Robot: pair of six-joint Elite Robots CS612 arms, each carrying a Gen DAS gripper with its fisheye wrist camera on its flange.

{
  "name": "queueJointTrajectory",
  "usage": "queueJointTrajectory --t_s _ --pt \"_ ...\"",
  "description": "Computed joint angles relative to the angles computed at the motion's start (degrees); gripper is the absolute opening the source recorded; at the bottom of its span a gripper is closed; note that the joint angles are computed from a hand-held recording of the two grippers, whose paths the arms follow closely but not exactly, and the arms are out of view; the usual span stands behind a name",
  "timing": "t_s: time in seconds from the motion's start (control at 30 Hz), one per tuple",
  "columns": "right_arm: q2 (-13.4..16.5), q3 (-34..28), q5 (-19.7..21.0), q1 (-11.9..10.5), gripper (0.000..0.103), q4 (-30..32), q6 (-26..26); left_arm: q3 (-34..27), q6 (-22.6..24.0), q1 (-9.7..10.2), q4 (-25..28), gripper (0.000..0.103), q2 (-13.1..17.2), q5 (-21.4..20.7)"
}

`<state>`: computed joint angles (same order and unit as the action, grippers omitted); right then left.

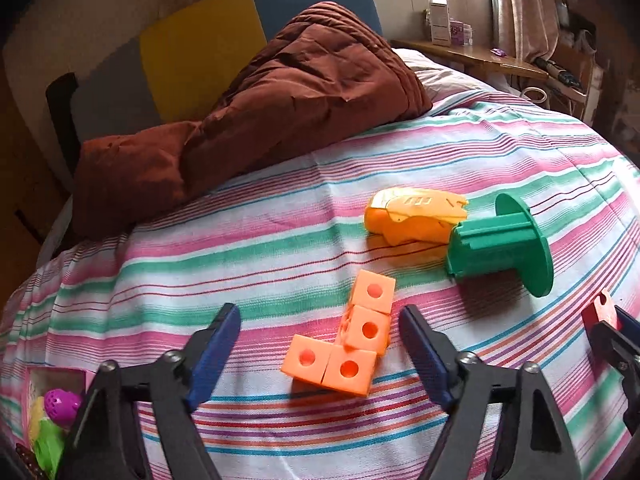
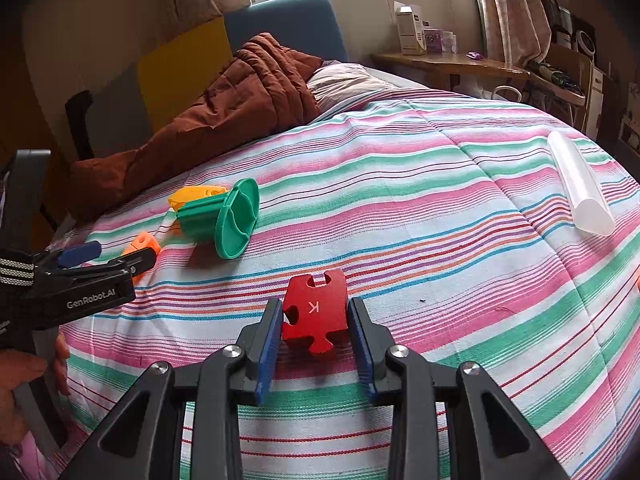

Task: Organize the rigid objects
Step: 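Grasp the orange cube stack with the left gripper, then carry the orange cubes into the tray with the left gripper while the right gripper holds the puzzle piece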

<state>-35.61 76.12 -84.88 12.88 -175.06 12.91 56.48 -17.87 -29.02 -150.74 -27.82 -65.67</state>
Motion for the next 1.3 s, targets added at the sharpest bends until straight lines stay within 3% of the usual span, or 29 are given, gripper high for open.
queueJointTrajectory --t_s 0.03,0.1,0.2,0.4,0.7,1.3 --pt "0.0 0.0 0.1 0.0 0.033 -0.1 0.1 0.4 -0.3 0.07 -1.0 0.071 -0.1 -0.7" --pt "0.0 0.0 0.2 -0.1 0.033 -0.2 0.2 1.3 0.1 0.09 -3.0 0.049 -0.4 -1.6" --pt "0.1 0.1 0.2 -0.1 0.033 -0.5 0.3 3.1 1.2 -0.22 -5.2 0.046 -1.0 -1.6" --pt "0.1 0.1 -0.2 0.0 0.033 -0.6 0.1 6.6 1.9 -0.65 -8.6 0.045 -2.5 -2.4" --pt "0.1 -0.1 -2.7 0.7 0.033 -0.9 -1.7 15.5 -1.6 -1.3 -16.9 0.045 -6.8 -3.3" --pt "0.2 -0.9 -5.4 1.6 0.032 0.4 -5.2 31.7 -7.5 -2.47 -26.0 0.045 -15.2 -7.5"
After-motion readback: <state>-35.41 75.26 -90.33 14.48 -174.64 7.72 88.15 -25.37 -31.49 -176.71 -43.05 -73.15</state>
